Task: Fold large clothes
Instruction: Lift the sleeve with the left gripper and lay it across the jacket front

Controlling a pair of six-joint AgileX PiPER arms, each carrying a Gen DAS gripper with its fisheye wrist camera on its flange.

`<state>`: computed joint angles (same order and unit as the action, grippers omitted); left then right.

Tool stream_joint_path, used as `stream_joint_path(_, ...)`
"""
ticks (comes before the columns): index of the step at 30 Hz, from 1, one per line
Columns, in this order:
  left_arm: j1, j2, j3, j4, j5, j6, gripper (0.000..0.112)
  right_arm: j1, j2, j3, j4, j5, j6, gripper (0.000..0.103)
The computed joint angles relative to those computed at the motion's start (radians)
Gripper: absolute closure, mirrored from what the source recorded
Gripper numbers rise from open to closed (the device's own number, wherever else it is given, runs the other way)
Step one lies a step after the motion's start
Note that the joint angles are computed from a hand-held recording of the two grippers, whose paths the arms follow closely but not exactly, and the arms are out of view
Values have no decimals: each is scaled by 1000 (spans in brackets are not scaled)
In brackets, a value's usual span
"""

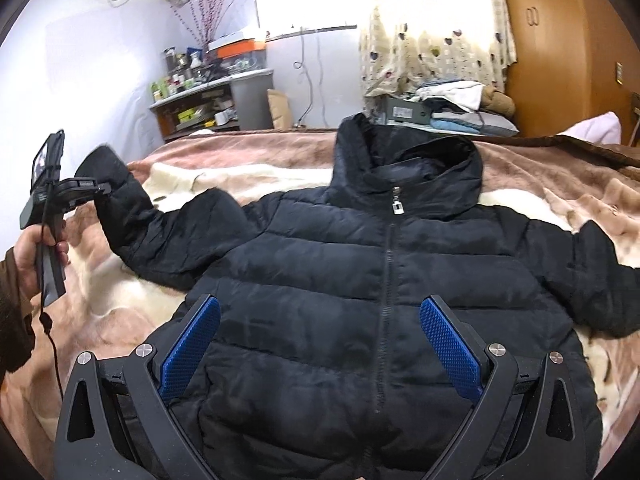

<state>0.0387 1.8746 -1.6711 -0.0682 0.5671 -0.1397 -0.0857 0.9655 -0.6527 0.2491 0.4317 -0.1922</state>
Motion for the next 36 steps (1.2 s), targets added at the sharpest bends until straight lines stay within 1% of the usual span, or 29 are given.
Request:
stream_joint_path(4,-94,-35,1,-78,8,62,102,-123,-37,-2,166,70,-190,3)
stream_joint_path(8,-198,-68,11,-93,1,52,102,-295,-76,0,330,162,-391,3)
stream_joint_path(9,-228,-60,-3,-75,3,27,102,-348,-83,1,371,188,-442,3)
stream_joint_path(11,-314,-44,-43,22,16,-71,102,-446,-92,3,445,238,-535,3)
stream_joint_path(13,-376,-34,-70,84,23,-133,102,-553,-99,7,521,295,-629,3)
stream_joint_path(15,-418,-7,-117,55,43,-142,102,-672,-93,9,594,369,-725,3)
stream_joint_path(16,-449,5,-132,62,47,-170,102,-722,-87,7,621,403,-766,3)
stream_joint_path(17,-480,13,-144,102,53,-206,101,-780,-82,7,643,437,-805,3)
stream_joint_path(19,-547,28,-155,180,56,-268,101,-875,-73,1,676,498,-867,3)
stream_joint_path(21,-602,55,-188,216,76,-309,101,-994,-50,-6,719,566,-943,3)
stream_joint_path(23,-666,104,-248,279,116,-366,101,-1074,-25,-14,738,611,-991,3)
stream_joint_path(25,-719,145,-295,313,130,-394,101,-1153,-3,-20,749,649,-1034,3)
stream_joint_path(28,-780,251,-451,263,211,-364,101,-1247,36,-36,757,698,-1084,3)
stream_joint_path(30,-807,306,-520,260,247,-366,101,-1298,60,-44,764,720,-1115,3)
stream_joint_path(33,-841,374,-591,268,266,-379,101,-1355,101,-62,770,744,-1146,3)
stream_joint_path(34,-849,406,-632,255,288,-381,101,-1367,115,-70,768,745,-1149,3)
stream_joint_path(36,-862,440,-665,250,301,-390,101,-1376,137,-80,769,739,-1159,3)
